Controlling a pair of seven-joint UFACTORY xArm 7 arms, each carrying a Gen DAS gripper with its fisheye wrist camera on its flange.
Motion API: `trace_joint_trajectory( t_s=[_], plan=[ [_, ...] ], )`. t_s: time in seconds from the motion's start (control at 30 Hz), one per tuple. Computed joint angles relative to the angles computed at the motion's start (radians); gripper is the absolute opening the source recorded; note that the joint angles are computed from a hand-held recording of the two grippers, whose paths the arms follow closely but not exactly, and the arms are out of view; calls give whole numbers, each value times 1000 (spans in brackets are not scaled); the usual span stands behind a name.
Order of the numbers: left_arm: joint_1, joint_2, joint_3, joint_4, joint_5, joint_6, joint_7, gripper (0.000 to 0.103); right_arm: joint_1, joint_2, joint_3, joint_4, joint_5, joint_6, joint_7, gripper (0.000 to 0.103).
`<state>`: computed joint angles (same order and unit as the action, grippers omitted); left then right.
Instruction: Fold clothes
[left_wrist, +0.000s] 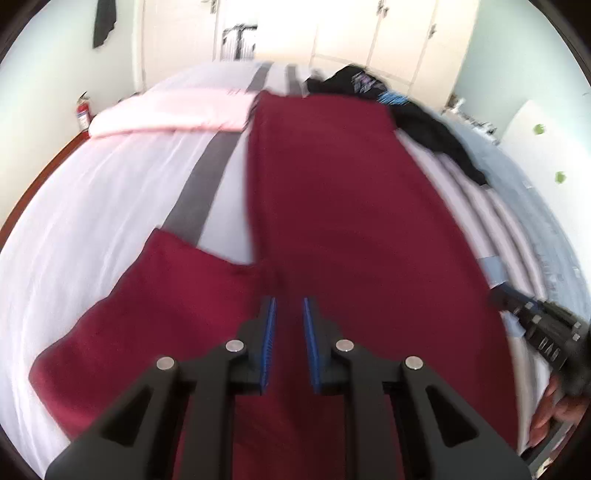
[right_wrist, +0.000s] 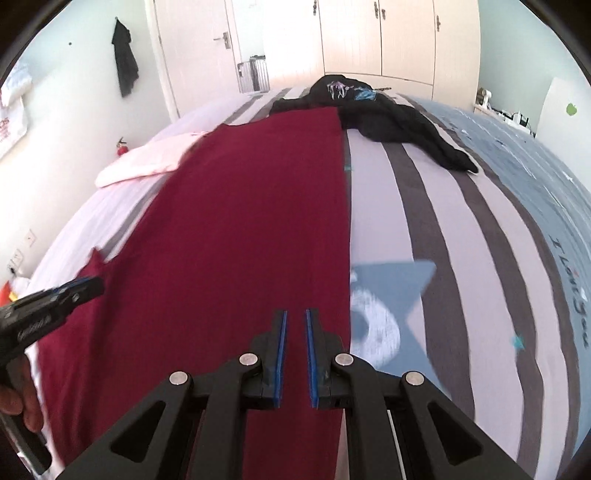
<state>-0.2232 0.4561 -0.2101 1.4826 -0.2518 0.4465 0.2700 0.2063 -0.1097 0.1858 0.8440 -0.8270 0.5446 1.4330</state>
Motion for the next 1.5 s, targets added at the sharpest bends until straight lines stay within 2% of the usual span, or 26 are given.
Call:
trace_joint_trajectory(
  t_s=[0.1,0.2,0.3,0.37,0.47,0.5,0.6,0.77,0.9,1.03,1.2,1.33,1.4,1.5],
  plan=[
    [52,-18,-36,-61,-85,-29,33,16,-5,37,-23,-14,36,-44,-37,9],
    [44,-37,-25,-81,-98,-29,11,16,-3,-4,-13,-68,-6,-72,2,10],
    [3,-49,17,-72,-46,0,-63,16,-5,-27,-17,-88,57,-90,-72,9],
    [-6,-63,7,-71,-32,-19,-56,16,-6,-27,-24,-69,138,-81,-158,10],
    [-18,-40,-14,-24,-22,-37,-26,16,-42,-3,-30,-26,114,-127,-180,13],
    [-27,-17,-12,8,-14,-29,-31,16,-57,17,-35,-6,91,-145,-168,17],
    [-55,65,1,126,17,10,-60,16,-86,99,-69,69,43,-206,-159,17],
    [-90,188,39,294,85,83,-122,16,-84,280,-139,222,160,-242,-325,17],
    [-86,208,33,316,97,86,-132,16,-87,359,-179,299,241,-278,-430,17],
    [-88,223,33,328,103,84,-142,16,-96,448,-195,410,336,-265,-564,17],
    [-97,236,41,346,116,90,-167,16,-125,586,-193,615,485,-199,-728,17],
    [-97,235,41,347,119,92,-181,16,-129,677,-219,782,583,-112,-798,17],
    [-92,234,37,350,115,99,-184,16,-123,675,-236,802,611,-115,-815,17],
    [-86,228,33,346,112,101,-177,16,-112,632,-261,756,624,-169,-822,17]
  ],
)
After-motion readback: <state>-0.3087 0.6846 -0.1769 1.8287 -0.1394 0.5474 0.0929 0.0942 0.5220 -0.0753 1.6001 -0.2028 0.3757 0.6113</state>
